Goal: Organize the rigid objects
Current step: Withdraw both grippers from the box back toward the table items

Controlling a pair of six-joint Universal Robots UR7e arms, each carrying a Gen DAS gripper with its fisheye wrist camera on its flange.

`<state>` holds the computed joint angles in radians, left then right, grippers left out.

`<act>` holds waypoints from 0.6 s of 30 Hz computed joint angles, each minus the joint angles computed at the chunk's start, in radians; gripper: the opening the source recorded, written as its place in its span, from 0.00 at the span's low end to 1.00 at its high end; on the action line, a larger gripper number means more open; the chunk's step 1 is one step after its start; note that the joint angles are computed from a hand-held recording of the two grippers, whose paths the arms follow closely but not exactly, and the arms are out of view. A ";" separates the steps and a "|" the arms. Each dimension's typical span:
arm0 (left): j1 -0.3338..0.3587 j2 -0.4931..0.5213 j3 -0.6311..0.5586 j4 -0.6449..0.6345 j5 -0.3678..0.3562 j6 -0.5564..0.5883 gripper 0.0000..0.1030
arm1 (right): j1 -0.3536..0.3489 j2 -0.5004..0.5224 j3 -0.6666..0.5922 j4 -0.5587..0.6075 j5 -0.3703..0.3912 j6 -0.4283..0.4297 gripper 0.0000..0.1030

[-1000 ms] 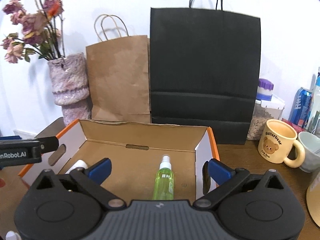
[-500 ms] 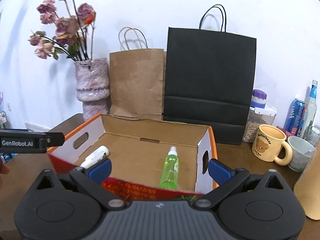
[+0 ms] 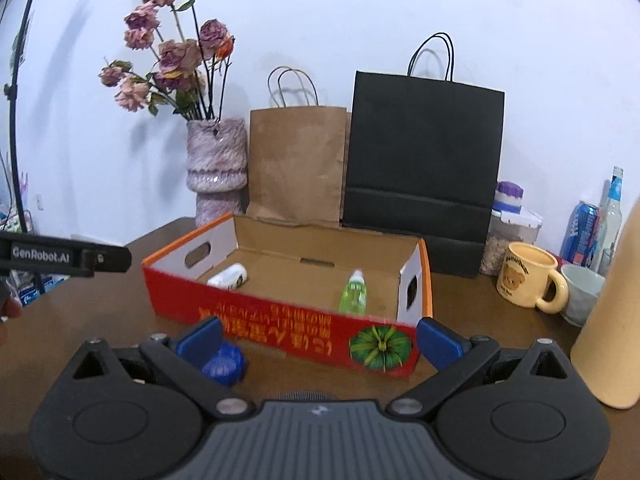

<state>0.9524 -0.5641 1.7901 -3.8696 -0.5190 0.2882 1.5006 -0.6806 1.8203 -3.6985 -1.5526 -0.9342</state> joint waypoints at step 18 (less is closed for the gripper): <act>-0.027 0.016 0.220 -0.166 0.028 -0.034 1.00 | -0.113 -0.048 0.182 -0.068 0.019 -0.097 1.00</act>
<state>0.9257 -0.5479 2.0105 -4.0357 -0.4910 0.2541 1.3878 -0.7281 2.0025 -3.7665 -1.5341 -1.0312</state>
